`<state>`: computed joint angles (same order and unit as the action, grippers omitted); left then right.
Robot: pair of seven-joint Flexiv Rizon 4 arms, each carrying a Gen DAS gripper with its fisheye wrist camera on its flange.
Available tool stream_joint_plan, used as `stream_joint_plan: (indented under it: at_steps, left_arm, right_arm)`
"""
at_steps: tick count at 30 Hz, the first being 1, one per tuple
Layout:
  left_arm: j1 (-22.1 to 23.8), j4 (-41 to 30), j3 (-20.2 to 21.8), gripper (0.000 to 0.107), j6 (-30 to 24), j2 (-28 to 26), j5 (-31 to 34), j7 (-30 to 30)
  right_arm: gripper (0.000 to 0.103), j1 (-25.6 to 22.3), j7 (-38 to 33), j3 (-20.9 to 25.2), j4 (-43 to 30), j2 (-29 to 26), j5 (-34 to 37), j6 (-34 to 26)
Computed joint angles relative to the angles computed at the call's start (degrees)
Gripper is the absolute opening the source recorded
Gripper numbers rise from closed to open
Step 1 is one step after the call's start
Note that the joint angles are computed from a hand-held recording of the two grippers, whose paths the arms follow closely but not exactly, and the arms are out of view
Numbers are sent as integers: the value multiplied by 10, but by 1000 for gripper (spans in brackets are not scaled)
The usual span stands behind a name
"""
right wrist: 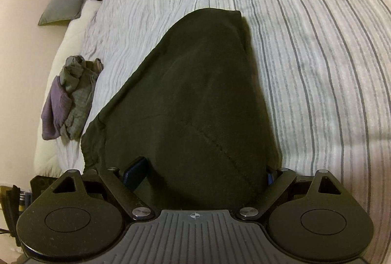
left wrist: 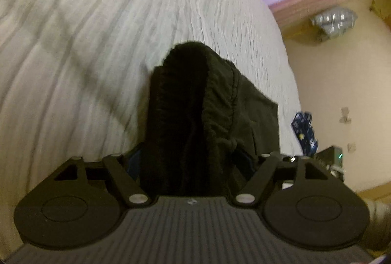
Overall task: Fold clothes
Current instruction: 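Grasp the folded black trousers with both grippers at the waistband edge, then lift the trousers with both grippers and carry them over the navy garment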
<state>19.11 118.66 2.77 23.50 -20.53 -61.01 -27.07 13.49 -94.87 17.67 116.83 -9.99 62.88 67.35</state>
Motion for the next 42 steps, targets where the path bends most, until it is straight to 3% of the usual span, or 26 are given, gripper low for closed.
stream_joint_plan:
  at_steps: [3, 5, 8, 12, 14, 18, 20, 23, 27, 31, 38, 42]
  left_arm:
    - [-5, -5, -4, 78, -4, -3, 7, -3]
    - [-6, -3, -5, 75, -8, 0, 3, -5]
    - [1, -2, -5, 69, -41, 10, -11, -1]
    - [-7, -10, -1, 67, -37, 2, 5, -13]
    - [-6, -18, -3, 64, -38, -14, 8, -18]
    - [-3, -31, -7, 54, -43, -18, 21, -21]
    - [-5, -40, -7, 51, -48, -16, 37, -28]
    - [-9, -64, -13, 49, -60, -16, 58, -38]
    - [-25, -101, -31, 48, -85, -17, 68, -43]
    - [-68, -145, -68, 48, -98, -37, 59, -40]
    - [-191, -228, -149, 48, -73, -92, 30, -61]
    - [-271, -313, -194, 48, -39, -150, 34, -109]
  right_arm:
    - [91, -8, -9, -2, -8, -5, 24, -7]
    - [61, -10, -4, -4, -8, -3, 23, -11]
    - [37, -21, -16, -8, 0, 19, 30, -29]
    - [38, -26, -32, -24, 13, 48, 46, -56]
    - [59, -21, -39, -31, 7, 31, 63, -56]
    - [60, -15, -61, -28, -13, -6, 89, -36]
    - [43, -14, -62, -22, -13, -6, 87, -23]
    - [31, -31, -95, -17, 0, 19, 143, -21]
    - [29, -22, -90, -24, 28, 65, 172, 18]
    - [28, -26, -81, -46, 74, 136, 210, 73]
    - [28, -76, 41, -118, 190, 287, 89, 116]
    - [28, -137, 93, -200, 217, 338, -25, 71]
